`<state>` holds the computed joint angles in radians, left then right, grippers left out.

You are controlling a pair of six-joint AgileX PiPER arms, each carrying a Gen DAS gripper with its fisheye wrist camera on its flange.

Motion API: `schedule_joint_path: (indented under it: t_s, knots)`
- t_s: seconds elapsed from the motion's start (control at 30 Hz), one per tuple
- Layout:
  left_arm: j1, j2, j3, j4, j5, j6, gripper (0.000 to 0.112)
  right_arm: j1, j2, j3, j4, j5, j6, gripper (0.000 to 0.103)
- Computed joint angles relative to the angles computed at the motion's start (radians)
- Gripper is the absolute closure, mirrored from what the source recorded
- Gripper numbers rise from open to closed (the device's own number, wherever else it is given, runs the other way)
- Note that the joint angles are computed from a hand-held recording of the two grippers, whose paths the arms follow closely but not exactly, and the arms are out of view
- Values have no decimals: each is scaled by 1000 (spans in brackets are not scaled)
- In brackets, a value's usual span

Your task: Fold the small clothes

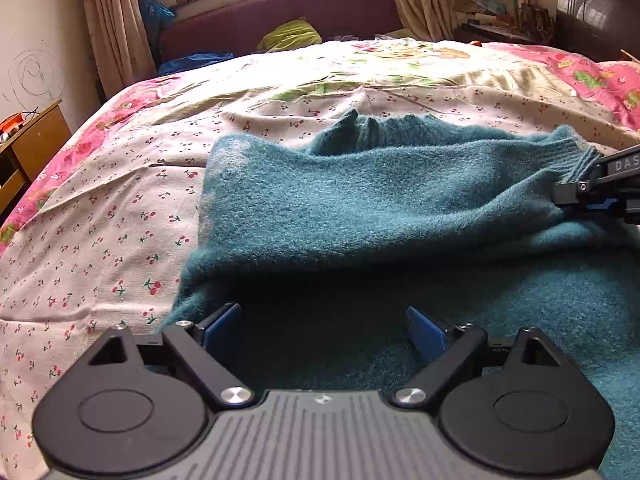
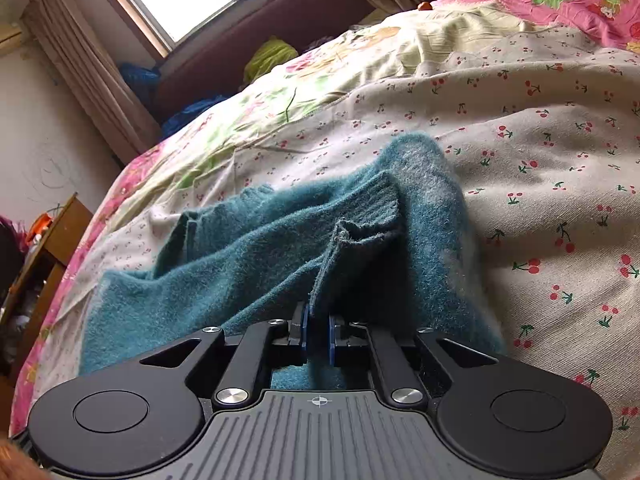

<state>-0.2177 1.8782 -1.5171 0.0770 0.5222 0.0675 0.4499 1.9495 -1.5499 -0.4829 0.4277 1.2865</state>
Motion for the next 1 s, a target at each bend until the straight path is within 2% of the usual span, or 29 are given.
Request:
schedule_joint_path:
  t_s: [0.1, 0.2, 0.37, 0.43, 0.5, 0.53, 0.6, 0.67, 0.73, 0.77, 0.8, 0.83, 0.87, 1.0]
  knots:
    - [9, 9, -25, -24, -26, -14, 12, -2, -33, 42, -39, -39, 37, 87]
    - [12, 28, -55, -24, -71, -37, 12, -6, -47, 47, -9, -49, 20, 87]
    - [8, 103, -156, -5, -69, -76, 12, -12, -45, 45, -83, -36, 130, 85]
    - [1, 148, -210, 11, -42, -77, 12, -5, -31, 19, -130, 18, 181, 85]
    - [-14, 198, -272, 62, 21, -97, 12, -10, -23, 12, -99, 43, 169, 94]
    - [-22, 214, -283, 86, 38, -94, 12, -11, -24, 18, -89, 47, 168, 94]
    - [-29, 202, -246, 118, 2, -93, 12, -7, -26, 41, -98, 48, 182, 95]
    - [-23, 190, -251, 86, 20, -55, 12, 5, -39, 49, -108, 64, 179, 95]
    - [-5, 162, -228, 39, 2, -30, 12, 28, -59, 53, -172, 86, 198, 95]
    - [-2, 158, -222, 49, -1, -47, 12, 34, -56, 31, -159, 114, 156, 93]
    - [0, 168, -236, 63, 25, -57, 12, 29, -38, 2, -105, 142, 88, 87]
    - [3, 181, -250, 68, 51, -55, 12, 19, -21, -27, -35, 171, 22, 87]
    - [7, 175, -232, 62, 42, -44, 12, 14, -19, -32, -4, 174, -4, 87]
    - [5, 114, -140, 125, -5, -59, 12, 58, -62, -7, -88, 213, 39, 85]
